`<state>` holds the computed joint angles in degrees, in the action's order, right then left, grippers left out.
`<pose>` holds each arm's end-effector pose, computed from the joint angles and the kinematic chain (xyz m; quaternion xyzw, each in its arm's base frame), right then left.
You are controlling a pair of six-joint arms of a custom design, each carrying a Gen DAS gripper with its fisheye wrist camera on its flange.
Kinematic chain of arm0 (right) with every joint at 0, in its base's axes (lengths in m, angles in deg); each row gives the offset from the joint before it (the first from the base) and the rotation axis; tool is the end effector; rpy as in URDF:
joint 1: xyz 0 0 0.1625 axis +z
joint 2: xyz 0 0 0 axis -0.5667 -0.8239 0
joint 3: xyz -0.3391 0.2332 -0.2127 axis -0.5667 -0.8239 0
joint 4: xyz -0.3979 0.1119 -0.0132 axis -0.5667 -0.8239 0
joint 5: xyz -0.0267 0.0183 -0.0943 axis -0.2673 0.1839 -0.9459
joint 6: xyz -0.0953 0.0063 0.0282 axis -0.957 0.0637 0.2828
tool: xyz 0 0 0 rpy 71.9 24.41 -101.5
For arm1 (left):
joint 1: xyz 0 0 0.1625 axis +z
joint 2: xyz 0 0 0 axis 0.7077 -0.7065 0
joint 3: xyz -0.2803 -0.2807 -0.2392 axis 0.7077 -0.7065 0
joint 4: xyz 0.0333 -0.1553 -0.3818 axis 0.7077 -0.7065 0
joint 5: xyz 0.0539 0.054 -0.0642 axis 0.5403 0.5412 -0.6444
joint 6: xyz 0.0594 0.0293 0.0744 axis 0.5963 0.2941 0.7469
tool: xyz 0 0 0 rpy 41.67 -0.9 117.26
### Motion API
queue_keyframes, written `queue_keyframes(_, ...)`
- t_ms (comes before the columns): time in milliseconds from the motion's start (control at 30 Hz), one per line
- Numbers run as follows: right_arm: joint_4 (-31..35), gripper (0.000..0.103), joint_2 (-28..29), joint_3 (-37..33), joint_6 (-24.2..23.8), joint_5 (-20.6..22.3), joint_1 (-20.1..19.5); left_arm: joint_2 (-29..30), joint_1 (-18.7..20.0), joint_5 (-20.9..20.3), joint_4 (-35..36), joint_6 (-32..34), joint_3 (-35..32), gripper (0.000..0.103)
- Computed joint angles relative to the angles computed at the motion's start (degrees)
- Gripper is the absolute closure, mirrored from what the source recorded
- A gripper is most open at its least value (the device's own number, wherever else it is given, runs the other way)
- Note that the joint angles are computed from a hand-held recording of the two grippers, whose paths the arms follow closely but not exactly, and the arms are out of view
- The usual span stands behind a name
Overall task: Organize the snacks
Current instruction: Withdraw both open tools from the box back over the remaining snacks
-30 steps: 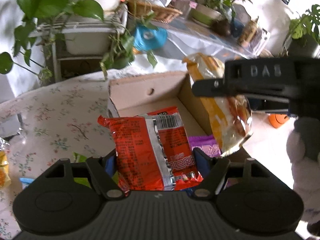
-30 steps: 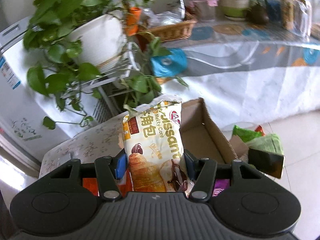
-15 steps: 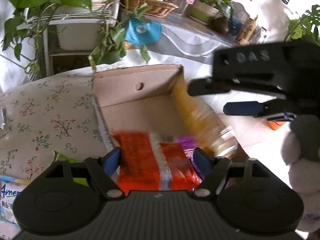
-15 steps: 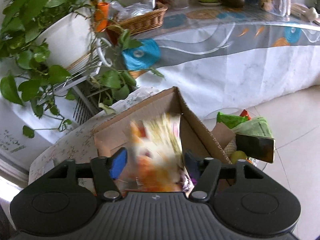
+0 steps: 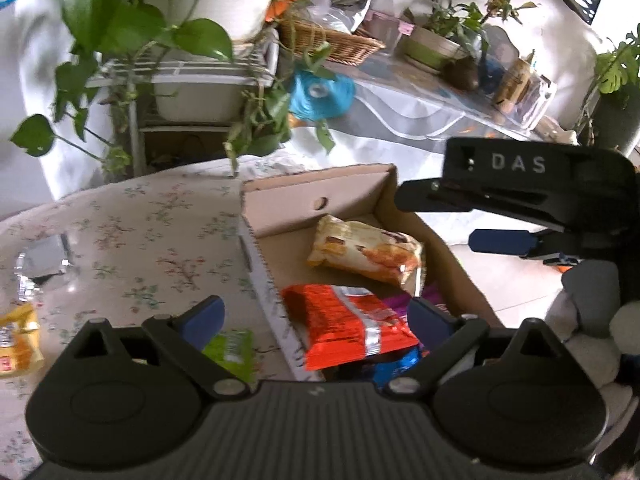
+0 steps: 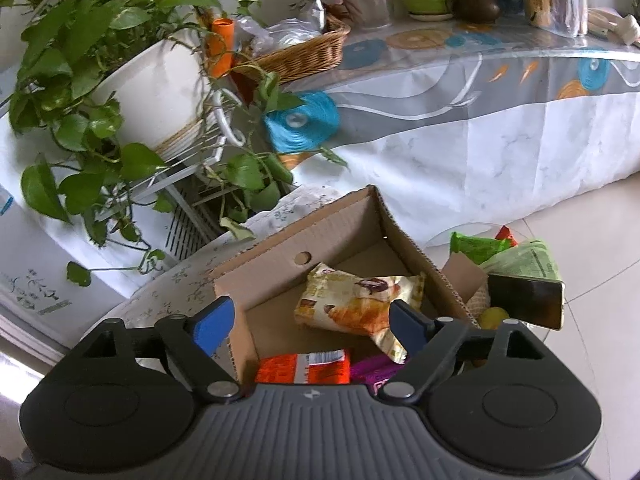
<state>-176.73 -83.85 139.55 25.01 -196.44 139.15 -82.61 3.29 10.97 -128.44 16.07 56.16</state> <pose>0.2071 -0.5479 0.2499 -0.1233 -0.8421 0.4530 0.2653 -0.3068 -0.6046 0.1592 0.3457 0.9077 -0.1869 0.1472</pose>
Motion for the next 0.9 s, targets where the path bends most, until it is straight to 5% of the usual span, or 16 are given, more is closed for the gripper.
queue_keyframes(533,2.14,0.012,0.72,-0.52,-1.82,1.87,0.86,-8.41,1.49,6.43,1.71,-2.89,2.99,0.003)
queue_keyframes(900,2.95,0.012,2.2,-0.86,-7.77,6.34,1.7,-11.17,4.04,11.19,4.41,-5.71,2.6,0.003)
